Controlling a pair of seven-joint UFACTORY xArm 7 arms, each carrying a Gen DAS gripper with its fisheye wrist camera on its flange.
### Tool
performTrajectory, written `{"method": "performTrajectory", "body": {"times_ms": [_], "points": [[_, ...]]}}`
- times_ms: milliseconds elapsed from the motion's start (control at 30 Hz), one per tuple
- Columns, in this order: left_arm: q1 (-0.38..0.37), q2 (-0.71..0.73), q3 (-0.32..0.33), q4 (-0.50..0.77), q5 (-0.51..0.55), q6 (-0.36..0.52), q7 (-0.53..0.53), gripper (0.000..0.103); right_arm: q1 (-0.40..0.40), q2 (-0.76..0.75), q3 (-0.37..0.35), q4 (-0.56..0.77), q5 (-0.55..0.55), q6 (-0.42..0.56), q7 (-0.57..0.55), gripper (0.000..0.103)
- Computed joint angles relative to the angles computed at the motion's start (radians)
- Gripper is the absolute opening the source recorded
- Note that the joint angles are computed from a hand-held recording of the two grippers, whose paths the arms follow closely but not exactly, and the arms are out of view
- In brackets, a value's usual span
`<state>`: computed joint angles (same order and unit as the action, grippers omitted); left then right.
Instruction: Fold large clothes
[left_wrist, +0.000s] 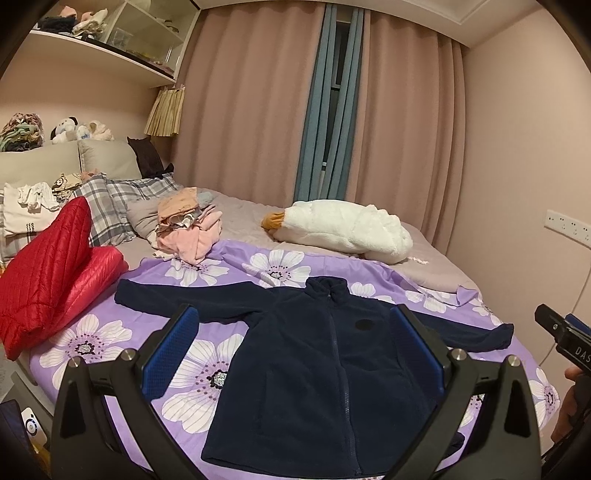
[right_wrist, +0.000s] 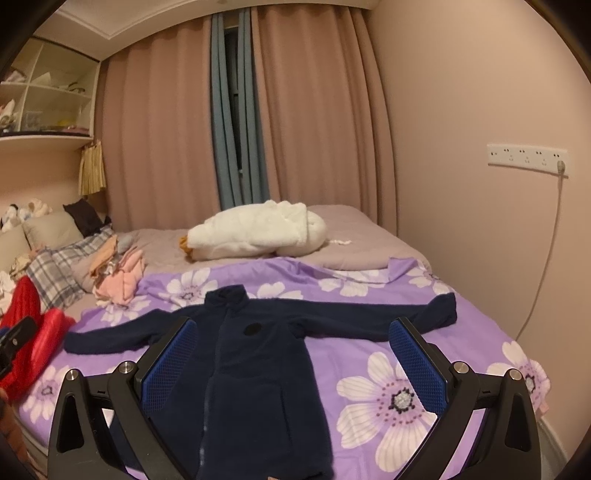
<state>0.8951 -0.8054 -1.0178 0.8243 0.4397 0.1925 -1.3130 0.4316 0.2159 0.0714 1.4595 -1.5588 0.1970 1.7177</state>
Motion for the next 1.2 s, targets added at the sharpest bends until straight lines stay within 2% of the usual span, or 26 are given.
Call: {"method": "performTrajectory", "body": {"times_ms": [467,1200], "points": [[0.002,0.008,-0.002,0.008,0.003,0.018,-0.008,0.103,0.022,0.008,-0.005,0.007,0.070,0.040,-0.078,0.103],[0.005,0.045,-0.003,0.024,0.033,0.038,-0.023,0.103,0.048,0.021,-0.021,0.025,0.094,0.074,-0.105,0.103]]}}
